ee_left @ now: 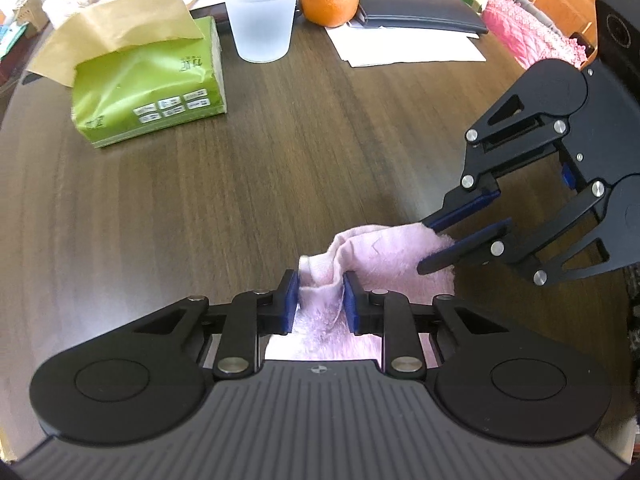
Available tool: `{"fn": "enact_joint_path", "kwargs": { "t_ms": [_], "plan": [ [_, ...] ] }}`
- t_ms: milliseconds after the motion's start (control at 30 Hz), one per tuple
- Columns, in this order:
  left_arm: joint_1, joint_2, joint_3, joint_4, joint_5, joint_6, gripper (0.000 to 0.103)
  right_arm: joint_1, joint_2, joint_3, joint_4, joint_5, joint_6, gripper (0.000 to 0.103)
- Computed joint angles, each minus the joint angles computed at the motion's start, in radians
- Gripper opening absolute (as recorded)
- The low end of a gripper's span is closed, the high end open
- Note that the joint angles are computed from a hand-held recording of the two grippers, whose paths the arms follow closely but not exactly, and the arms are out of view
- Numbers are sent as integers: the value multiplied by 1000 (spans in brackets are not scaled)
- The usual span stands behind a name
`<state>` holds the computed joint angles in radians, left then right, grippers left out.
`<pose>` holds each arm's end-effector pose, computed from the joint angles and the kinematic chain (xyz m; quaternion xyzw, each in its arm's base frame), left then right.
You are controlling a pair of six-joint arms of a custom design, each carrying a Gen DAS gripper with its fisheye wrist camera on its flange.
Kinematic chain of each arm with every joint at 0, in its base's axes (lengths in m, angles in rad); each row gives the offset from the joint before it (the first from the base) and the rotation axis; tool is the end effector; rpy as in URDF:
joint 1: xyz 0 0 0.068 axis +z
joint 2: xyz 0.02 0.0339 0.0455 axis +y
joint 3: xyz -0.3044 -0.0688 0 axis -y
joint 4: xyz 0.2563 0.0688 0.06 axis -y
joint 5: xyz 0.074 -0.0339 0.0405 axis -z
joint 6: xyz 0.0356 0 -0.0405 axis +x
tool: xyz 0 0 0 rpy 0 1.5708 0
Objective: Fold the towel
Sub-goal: 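Lift the strip end with the right gripper while the left gripper holds it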
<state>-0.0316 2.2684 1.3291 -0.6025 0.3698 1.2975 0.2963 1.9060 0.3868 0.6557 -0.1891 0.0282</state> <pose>0.4178 -0.0261 0.0682 0.6082 0.7721 -0.1398 0.1202 0.2506 0.0835 0.0653 -0.1572 0.9212 0.1431 0.3259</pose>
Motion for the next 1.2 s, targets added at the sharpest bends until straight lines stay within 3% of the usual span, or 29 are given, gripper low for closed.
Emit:
{"fn": "enact_joint_path", "kwargs": {
  "t_ms": [267, 567, 867, 1200],
  "plan": [
    [65, -136, -135, 24, -44, 23, 13, 105, -129, -14, -69, 29, -4, 14],
    [79, -189, -253, 139, -55, -12, 7, 174, -183, -19, -103, 82, 13, 14],
    [122, -285, -291, 101, -55, 37, 7, 205, -245, -35, -125, 91, 20, 14],
    [308, -437, -365, 34, -57, 159, 7, 362, -314, 0, -175, 118, 38, 14]
  ]
}}
